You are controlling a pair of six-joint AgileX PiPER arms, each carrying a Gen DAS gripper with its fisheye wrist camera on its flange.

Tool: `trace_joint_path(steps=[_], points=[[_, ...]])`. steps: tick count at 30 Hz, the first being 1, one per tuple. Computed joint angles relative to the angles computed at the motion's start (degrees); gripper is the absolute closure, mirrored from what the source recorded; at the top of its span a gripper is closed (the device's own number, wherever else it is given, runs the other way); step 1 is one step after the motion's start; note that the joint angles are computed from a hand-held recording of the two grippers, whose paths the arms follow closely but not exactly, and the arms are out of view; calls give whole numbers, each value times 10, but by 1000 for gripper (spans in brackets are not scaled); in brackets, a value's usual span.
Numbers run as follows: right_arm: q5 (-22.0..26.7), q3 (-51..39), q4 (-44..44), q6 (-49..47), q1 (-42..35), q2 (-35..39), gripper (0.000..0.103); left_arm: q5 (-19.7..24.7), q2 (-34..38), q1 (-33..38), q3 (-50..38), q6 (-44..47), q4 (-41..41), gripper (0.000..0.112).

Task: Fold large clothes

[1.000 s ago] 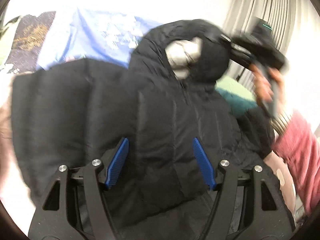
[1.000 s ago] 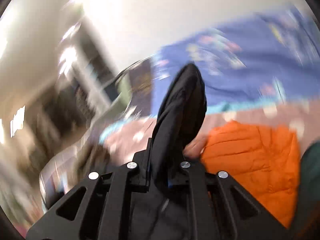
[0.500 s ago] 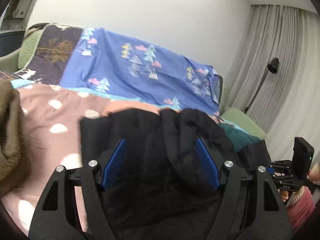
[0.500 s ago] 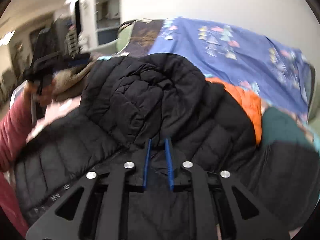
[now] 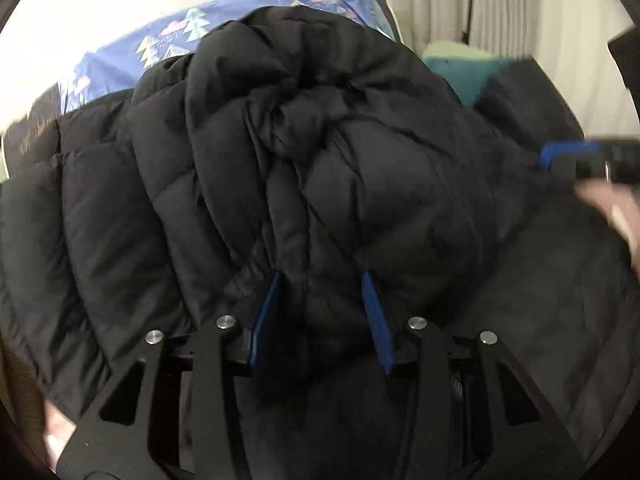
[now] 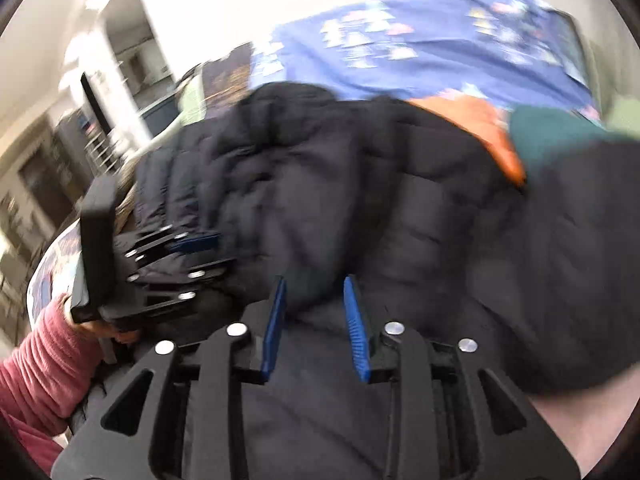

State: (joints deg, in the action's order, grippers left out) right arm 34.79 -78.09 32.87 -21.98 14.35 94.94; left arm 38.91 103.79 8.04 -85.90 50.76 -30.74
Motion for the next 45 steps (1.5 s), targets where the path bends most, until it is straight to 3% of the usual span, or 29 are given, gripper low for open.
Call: trace_joint_path(steps=[4,8,10,12,16,18,21,22,23,24,25,26,27,30,33,35,37,39,42,45], points=[[-3,97,127,-64,-143,-86,53,20,-43,12,13,7,-7,67],[-13,173,273,-69,-321,-135,28,67,-83,35,8,93,-143,67],[-24,205,384,-94,-390,-132,23,75,-82,23,-1,102,-183,57],[2,193,443,-100,-443,-87,17,49,-56,-13,-24,53,-145,53],[130,115,530,-107,-489,57,16,36,61,-76,-104,-144,62,54],[131,77,538,-109,-482,89,16,25,78,-76,-99,-162,74,54],[85,39,530,-99,-463,105,17,29,72,-68,-93,-144,51,54],[76,26,531,-98,-460,113,25,36,68,-63,-93,-140,49,54],[85,12,542,-107,-459,123,48,41,60,-59,-89,-137,45,54],[95,-4,533,-98,-462,132,61,45,50,-53,-82,-132,36,55],[99,-11,529,-96,-466,133,84,48,38,-43,-70,-118,21,55],[97,-6,536,-109,-464,121,94,51,22,-29,-54,-96,-5,55],[93,-3,539,-122,-463,110,95,52,11,-20,-45,-81,-22,55],[57,28,546,-216,-430,24,95,64,-29,23,-9,-31,-81,53],[16,21,506,-269,-349,-52,95,80,-47,52,-14,-28,-111,48],[-11,-5,442,-272,-263,-82,95,86,-57,83,-13,-10,-136,46],[-72,-29,335,-237,-154,-97,95,87,-61,96,-17,-15,-151,43],[-100,-61,222,-204,-44,-85,95,109,-75,138,-5,12,-195,39],[-104,-133,50,-111,92,-11,95,123,-84,193,15,55,-253,35],[-60,-228,-122,12,179,90,90,155,-84,244,25,92,-307,29]])
